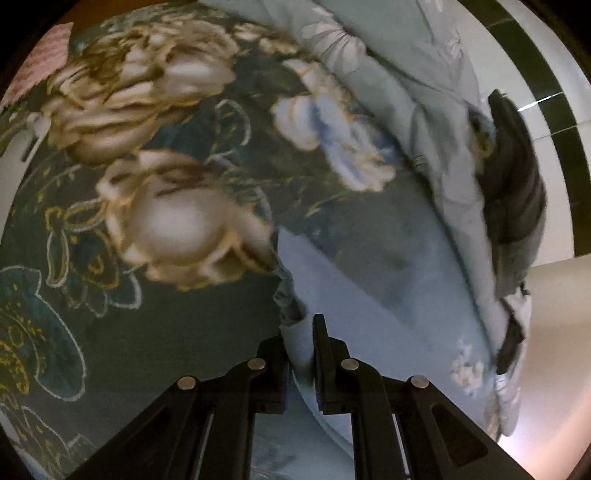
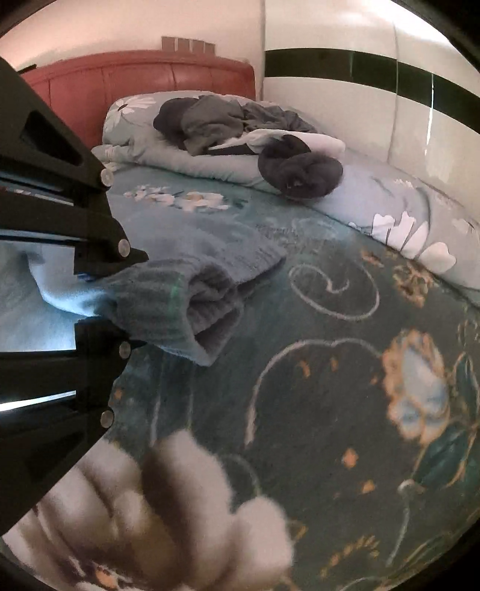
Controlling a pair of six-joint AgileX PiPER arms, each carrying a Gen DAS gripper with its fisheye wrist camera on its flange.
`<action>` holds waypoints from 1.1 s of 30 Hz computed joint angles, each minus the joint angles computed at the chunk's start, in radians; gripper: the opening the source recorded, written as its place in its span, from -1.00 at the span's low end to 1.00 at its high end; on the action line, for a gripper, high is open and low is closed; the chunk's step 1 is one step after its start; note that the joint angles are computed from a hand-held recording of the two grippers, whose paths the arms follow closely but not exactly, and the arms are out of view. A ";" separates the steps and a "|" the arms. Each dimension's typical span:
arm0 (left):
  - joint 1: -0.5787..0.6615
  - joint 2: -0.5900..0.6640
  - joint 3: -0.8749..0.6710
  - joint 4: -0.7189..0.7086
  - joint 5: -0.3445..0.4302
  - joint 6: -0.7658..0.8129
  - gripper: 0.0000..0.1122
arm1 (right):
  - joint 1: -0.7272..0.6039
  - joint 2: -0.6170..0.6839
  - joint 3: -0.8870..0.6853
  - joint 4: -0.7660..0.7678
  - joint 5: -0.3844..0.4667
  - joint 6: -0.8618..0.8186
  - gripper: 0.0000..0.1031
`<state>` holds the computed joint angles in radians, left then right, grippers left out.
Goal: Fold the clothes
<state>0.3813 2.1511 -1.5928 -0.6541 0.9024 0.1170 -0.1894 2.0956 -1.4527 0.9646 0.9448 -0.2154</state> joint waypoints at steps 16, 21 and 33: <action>0.133 -0.231 0.275 0.005 0.075 -0.011 -0.40 | -0.096 -0.118 0.038 -0.122 0.098 -0.032 -0.26; -0.043 -0.382 0.360 -0.075 0.139 0.063 -0.31 | -0.136 -0.122 0.035 -0.083 0.100 -0.044 -0.26; -0.707 -0.133 0.072 -0.185 0.293 -0.030 -0.25 | -0.141 -0.101 0.090 0.062 0.165 -0.191 -0.26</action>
<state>-0.3262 2.0183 -1.5211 -0.8390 1.1957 0.0870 -0.3306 1.9944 -1.3628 1.0270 1.1100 -0.4068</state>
